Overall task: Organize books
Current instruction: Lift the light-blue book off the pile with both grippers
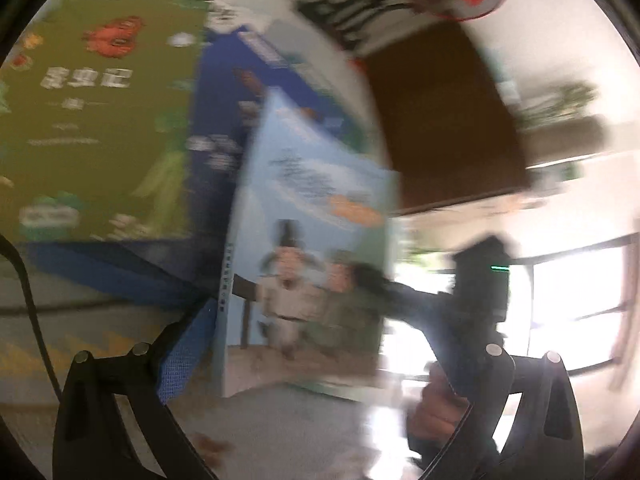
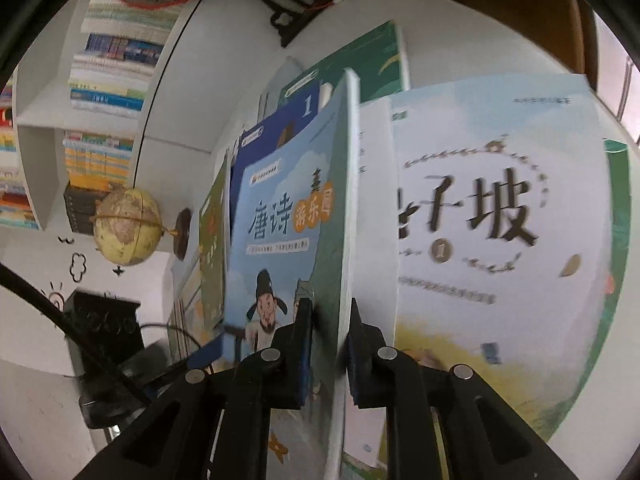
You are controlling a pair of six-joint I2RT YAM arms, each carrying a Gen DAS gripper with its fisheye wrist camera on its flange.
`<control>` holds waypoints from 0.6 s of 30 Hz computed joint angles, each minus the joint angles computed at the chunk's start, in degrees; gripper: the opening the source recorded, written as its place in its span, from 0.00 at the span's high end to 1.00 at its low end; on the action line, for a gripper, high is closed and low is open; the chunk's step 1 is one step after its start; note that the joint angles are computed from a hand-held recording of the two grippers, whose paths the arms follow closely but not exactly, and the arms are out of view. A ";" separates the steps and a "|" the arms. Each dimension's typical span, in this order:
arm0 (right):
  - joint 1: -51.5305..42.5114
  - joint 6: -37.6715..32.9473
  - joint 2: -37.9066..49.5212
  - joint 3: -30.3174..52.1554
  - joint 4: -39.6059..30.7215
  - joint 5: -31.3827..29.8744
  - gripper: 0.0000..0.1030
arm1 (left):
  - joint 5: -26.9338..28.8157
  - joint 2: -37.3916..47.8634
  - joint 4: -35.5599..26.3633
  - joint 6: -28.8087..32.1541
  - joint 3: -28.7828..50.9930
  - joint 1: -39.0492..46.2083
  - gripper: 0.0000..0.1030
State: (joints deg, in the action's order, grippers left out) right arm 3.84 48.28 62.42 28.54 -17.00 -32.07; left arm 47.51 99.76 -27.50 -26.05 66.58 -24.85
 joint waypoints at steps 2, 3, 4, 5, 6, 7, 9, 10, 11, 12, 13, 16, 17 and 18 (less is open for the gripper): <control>-2.23 -0.56 -0.08 -0.78 0.38 -2.53 0.84 | 1.30 -1.74 3.35 -0.87 -1.22 -0.28 0.12; -3.75 -0.86 -0.21 -1.53 0.84 -4.30 0.84 | -0.73 -1.36 2.92 -0.40 -0.57 -0.95 0.21; -4.96 -0.57 -0.34 -2.42 1.84 -5.86 0.84 | -4.22 -0.20 1.45 0.11 0.76 -1.97 0.28; -5.68 -0.20 -0.38 -3.09 2.69 -6.97 0.84 | -8.11 1.19 0.22 0.34 1.69 -3.07 0.44; -6.27 0.51 -0.59 -3.83 3.53 -7.88 0.84 | -10.84 2.71 -0.17 0.33 2.22 -3.96 0.62; -6.49 1.01 -0.92 -4.25 3.84 -8.23 0.84 | -13.18 3.88 -1.26 0.40 2.98 -4.74 0.69; -5.77 0.64 -1.76 -3.68 2.06 -6.84 0.84 | -17.96 3.90 -2.47 1.17 3.01 -6.26 0.81; -5.02 -0.03 -2.37 -2.88 0.25 -5.43 0.84 | -19.31 3.20 -2.61 1.65 2.67 -6.83 0.82; -4.17 -0.55 -3.17 -1.99 -1.63 -3.80 0.84 | -21.19 2.30 -3.35 2.75 2.68 -7.89 0.82; -3.30 -0.67 -3.64 -1.28 -2.76 -2.45 0.84 | -22.68 1.54 -3.94 3.83 2.59 -8.76 0.82; -1.64 -0.95 -4.33 -0.09 -4.36 -0.15 0.84 | -25.23 0.64 -5.19 5.67 3.08 -10.30 0.82; 4.38 -3.12 -5.05 4.97 -9.77 8.02 0.84 | -30.89 -1.74 -6.64 9.16 3.11 -13.50 0.82; 6.76 -4.25 -4.74 7.02 -11.55 11.10 0.84 | -32.13 -2.76 -6.83 9.75 2.92 -14.20 0.82; 9.72 -5.87 -4.17 9.60 -13.82 14.86 0.84 | -32.55 -3.96 -7.01 10.42 2.32 -14.12 0.82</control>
